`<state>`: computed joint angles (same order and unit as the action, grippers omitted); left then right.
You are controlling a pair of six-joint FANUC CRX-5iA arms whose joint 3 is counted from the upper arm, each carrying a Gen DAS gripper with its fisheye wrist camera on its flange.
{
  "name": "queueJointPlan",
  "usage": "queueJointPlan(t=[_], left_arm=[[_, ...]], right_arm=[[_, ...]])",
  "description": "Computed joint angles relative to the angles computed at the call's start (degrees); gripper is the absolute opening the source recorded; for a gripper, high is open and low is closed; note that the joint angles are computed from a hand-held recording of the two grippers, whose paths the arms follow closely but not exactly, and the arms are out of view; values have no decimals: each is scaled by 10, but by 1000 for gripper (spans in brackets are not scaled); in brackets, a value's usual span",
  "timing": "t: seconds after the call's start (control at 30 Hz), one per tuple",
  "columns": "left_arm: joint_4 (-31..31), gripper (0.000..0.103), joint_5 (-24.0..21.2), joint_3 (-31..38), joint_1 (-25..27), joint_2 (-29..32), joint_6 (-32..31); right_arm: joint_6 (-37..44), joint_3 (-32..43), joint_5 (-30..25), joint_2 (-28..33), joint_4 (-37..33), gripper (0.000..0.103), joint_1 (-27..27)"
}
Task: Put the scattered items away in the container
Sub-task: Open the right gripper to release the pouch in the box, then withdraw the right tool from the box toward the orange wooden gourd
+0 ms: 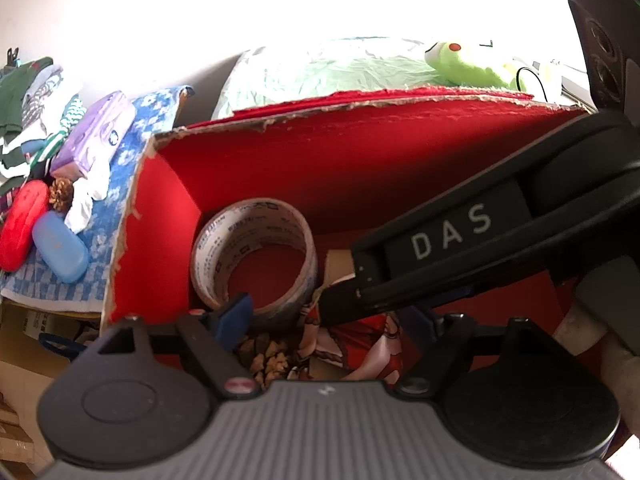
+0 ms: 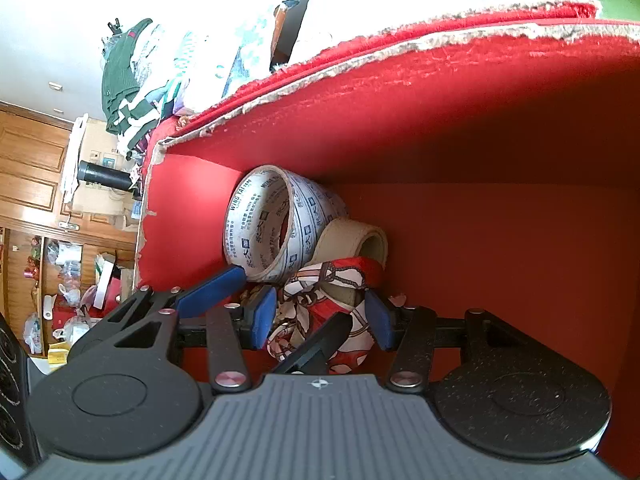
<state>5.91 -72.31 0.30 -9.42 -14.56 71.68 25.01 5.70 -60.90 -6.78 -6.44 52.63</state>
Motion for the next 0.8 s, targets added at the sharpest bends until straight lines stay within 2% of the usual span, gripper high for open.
queueJointPlan(t=[0.3,0.5,0.8], left_arm=[[34,82,8,-15,16,-5,-22],[72,86,6,-26,34,-4,-57],[87,87,4,-31,38,-4,-84]], right_arm=[[-23,-7,2,-1,30,54,10],[-76,-17,-7,-2,89,54,31],[-132,-20,-33,6,169,54,59]])
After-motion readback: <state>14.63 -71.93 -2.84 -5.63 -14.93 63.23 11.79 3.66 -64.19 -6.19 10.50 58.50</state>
